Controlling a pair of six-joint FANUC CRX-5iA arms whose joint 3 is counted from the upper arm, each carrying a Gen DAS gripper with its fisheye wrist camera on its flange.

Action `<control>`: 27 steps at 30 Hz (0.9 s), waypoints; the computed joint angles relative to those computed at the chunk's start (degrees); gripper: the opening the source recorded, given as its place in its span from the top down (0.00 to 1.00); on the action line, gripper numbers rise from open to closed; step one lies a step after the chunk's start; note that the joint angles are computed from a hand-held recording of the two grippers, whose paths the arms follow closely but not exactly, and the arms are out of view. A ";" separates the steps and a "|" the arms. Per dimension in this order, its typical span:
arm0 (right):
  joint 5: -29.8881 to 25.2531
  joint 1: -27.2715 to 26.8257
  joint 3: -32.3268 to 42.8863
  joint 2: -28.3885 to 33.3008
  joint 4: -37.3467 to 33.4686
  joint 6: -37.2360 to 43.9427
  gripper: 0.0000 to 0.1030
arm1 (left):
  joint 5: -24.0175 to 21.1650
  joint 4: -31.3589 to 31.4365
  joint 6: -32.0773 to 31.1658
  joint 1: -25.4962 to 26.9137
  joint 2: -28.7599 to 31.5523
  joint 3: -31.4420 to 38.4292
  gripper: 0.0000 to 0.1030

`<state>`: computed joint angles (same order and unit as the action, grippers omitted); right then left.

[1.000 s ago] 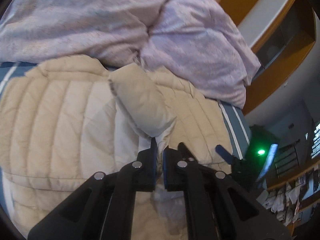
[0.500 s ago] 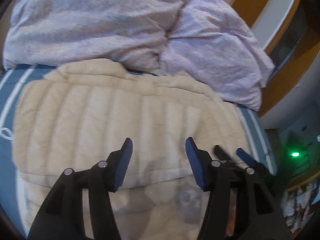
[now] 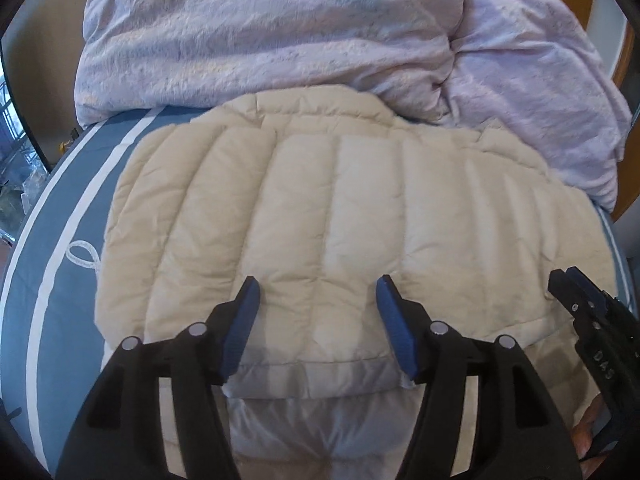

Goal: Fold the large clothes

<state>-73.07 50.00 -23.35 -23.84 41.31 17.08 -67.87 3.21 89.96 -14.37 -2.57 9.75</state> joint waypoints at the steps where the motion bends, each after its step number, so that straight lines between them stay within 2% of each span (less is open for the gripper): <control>1: -0.45 -0.74 0.41 0.62 -1.35 0.48 0.71 | 0.30 -0.36 0.02 -0.14 0.03 -0.21 0.38; 3: 0.24 -2.26 0.58 0.69 -3.70 0.79 0.72 | 1.19 -1.59 0.09 -0.67 0.14 -0.62 0.35; 8: -1.16 -2.86 1.11 2.30 -4.47 2.10 0.74 | 2.89 -2.94 -0.23 -1.37 0.10 -1.66 0.30; 13: -0.49 -3.63 1.40 1.76 -5.90 3.05 0.73 | 3.12 -1.32 -1.39 -0.53 -0.43 -2.61 0.29; 15: -0.46 -4.38 2.74 0.99 -8.32 5.03 0.65 | 2.68 2.43 -3.98 1.38 -2.15 -4.14 0.29; 17: -0.75 -4.20 3.61 -1.27 -10.09 5.44 0.31 | 2.53 5.64 -6.57 3.36 -4.30 -6.07 0.29; 19: -1.75 -1.74 2.68 -4.19 -7.90 3.52 0.17 | 2.16 7.95 -9.24 5.91 -7.21 -8.25 0.29; 24: -11.26 6.16 2.92 -9.81 -6.81 2.15 0.16 | -0.63 13.72 -15.87 15.07 -14.74 -14.98 0.28; 27: -18.16 12.34 1.94 -14.87 -8.12 -1.93 0.16 | -4.01 18.21 -22.14 23.78 -20.57 -20.72 0.28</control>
